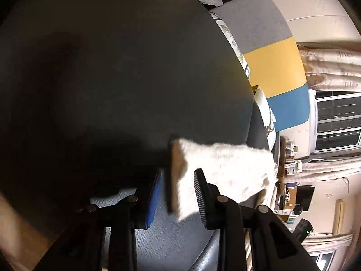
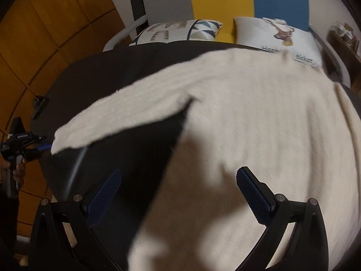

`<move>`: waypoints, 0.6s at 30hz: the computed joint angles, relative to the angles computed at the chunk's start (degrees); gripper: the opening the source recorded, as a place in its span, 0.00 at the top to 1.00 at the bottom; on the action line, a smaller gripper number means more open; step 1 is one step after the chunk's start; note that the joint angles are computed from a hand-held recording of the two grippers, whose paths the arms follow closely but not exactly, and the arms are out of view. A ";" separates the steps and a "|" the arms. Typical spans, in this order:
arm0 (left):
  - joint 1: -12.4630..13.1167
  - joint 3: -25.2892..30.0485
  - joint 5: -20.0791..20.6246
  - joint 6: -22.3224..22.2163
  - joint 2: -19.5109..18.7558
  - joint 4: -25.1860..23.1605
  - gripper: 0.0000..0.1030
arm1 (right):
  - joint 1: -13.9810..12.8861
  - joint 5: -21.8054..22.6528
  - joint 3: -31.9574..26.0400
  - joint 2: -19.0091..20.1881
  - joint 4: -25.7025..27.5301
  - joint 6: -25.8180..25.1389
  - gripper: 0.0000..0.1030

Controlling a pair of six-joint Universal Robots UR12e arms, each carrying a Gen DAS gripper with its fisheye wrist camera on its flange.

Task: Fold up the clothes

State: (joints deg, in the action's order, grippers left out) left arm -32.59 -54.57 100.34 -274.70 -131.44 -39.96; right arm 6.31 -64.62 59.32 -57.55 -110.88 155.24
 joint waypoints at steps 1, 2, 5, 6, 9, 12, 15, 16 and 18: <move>0.13 -0.57 -0.15 0.10 0.16 1.37 0.72 | 0.46 0.01 -1.53 1.00 0.77 0.46 0.00; 0.27 -1.13 -0.31 0.19 0.32 2.73 0.78 | 0.83 0.23 -3.23 2.13 1.66 0.80 0.00; -0.42 -0.79 2.92 5.33 0.19 4.99 0.99 | 1.39 0.01 -5.74 3.62 3.19 1.03 0.00; -0.75 -0.08 4.28 7.50 -0.03 4.81 0.98 | 1.51 -0.41 -5.88 3.68 3.15 0.99 0.00; -1.22 3.94 5.91 11.41 -1.33 -2.13 0.99 | 1.58 -1.72 -7.83 4.60 3.58 0.84 0.00; -1.90 5.34 10.95 11.63 -1.84 -5.19 0.99 | 2.02 -4.74 -11.28 6.57 3.23 0.47 0.00; -2.33 4.34 15.55 9.95 -0.71 -6.94 0.99 | 2.49 -4.86 -17.95 10.21 3.97 0.82 0.00; -2.21 3.34 15.71 9.32 -0.12 -6.94 0.99 | 2.79 -4.77 -21.14 11.93 5.92 0.39 0.00; -1.76 0.32 14.85 7.99 1.54 -6.70 0.99 | 3.58 -5.09 -29.45 16.42 12.07 -1.06 0.00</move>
State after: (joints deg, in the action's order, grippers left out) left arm -34.35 -54.25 115.19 -266.71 -129.91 -46.67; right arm 9.89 -69.71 29.87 -41.13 -98.82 154.18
